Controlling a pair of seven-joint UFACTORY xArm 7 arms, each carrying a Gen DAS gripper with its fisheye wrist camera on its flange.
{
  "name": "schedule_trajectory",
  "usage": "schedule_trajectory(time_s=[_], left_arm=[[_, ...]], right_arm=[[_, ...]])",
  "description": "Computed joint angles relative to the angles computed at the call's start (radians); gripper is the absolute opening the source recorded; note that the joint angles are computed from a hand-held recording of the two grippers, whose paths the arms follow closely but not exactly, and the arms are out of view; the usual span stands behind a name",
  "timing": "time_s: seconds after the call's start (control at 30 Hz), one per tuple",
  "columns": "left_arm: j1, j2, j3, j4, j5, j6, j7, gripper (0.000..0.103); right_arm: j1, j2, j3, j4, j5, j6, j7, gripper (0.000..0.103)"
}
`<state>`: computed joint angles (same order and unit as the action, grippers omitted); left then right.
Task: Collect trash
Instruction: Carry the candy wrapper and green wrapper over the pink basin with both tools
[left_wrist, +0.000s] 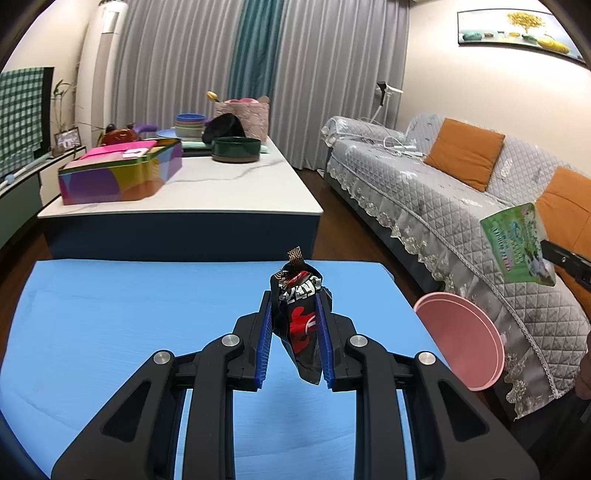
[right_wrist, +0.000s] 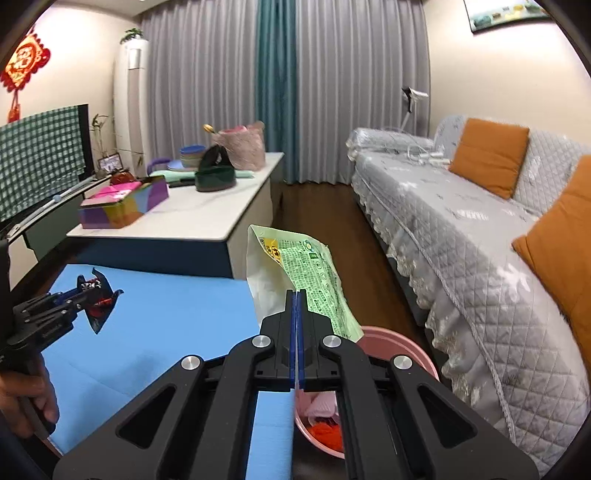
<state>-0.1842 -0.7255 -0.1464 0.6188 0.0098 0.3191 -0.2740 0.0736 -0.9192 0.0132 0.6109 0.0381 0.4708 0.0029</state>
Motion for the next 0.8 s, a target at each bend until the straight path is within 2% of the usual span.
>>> schedule_trajectory(time_s=[0.8], left_arm=[[-0.081, 0.256, -0.114, 0.108, 0.062, -0.115, -0.089, 0.022]], right_arm=[[-0.113, 0.054, -0.102, -0.069, 0.008, -0.072, -0.068, 0.001]])
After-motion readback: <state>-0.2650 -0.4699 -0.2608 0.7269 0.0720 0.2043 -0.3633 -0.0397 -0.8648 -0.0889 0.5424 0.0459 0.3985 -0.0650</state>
